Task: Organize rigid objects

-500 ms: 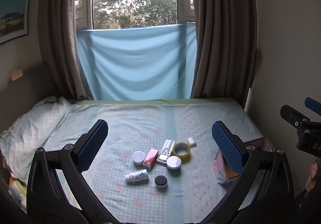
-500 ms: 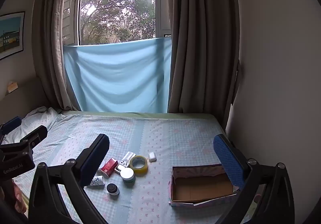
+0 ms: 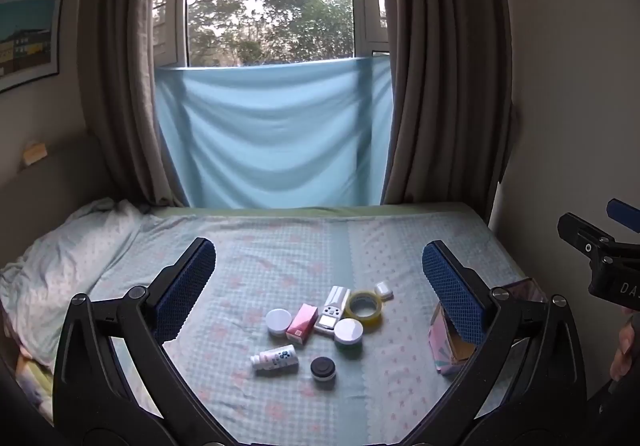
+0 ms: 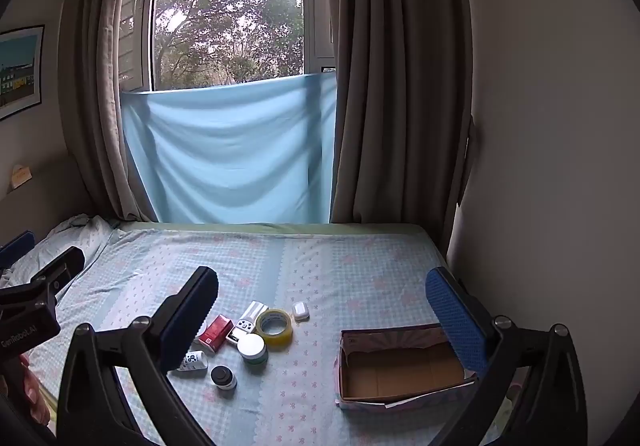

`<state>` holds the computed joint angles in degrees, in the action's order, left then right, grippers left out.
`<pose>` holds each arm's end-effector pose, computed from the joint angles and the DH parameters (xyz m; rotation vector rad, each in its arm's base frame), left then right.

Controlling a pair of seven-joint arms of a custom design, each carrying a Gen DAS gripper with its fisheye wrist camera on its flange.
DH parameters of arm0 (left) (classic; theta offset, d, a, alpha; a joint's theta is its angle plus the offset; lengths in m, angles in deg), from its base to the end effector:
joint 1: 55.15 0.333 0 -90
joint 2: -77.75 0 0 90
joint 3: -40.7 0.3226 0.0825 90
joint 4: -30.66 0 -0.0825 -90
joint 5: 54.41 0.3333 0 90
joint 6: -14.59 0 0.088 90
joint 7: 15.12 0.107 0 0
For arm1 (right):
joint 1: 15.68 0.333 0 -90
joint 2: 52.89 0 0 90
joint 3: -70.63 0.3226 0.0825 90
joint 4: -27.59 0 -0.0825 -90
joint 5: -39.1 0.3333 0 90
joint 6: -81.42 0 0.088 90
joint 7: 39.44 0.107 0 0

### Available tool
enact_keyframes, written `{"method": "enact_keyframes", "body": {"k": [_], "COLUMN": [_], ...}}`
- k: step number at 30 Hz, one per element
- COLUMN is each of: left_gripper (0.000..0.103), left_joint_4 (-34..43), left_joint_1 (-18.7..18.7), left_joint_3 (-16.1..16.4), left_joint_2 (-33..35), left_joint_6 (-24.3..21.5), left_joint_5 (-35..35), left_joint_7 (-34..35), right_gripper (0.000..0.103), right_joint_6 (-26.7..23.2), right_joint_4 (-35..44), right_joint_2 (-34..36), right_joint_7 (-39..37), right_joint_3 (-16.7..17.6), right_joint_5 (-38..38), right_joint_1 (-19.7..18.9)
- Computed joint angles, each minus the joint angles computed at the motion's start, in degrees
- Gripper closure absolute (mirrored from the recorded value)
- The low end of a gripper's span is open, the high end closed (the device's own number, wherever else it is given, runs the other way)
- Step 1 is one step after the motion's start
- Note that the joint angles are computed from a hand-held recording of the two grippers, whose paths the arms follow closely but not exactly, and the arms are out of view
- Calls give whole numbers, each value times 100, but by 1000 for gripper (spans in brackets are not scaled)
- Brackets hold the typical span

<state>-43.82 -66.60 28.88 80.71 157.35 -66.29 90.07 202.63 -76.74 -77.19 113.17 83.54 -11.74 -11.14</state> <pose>0.4986 -0.2072 0.8396 -1.0706 1.9797 -1.2689 0.3768 0.1173 0.7916 -1.0718 1.9780 -1.3185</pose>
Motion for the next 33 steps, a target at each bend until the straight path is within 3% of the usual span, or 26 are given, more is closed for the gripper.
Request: {"method": "enact_keyframes", "body": {"k": [16,33], "left_gripper": [0,0], "left_joint_4": [-49,211], "left_joint_1": [-46,-43], "left_joint_3": [-12,-20], "left_joint_2": [24,186], "left_joint_6": [160,-46], "left_joint_5": [168,-7], "left_joint_7": [-36,39], "right_gripper": [0,0], "right_joint_6": [72,82], "right_joint_4": [-60,-17], "right_joint_2": [-11,44], "right_joint_7": [35,32], "right_joint_3": [4,-24], "right_joint_5": [-5,-11], "right_joint_1": [-19,-19]}}
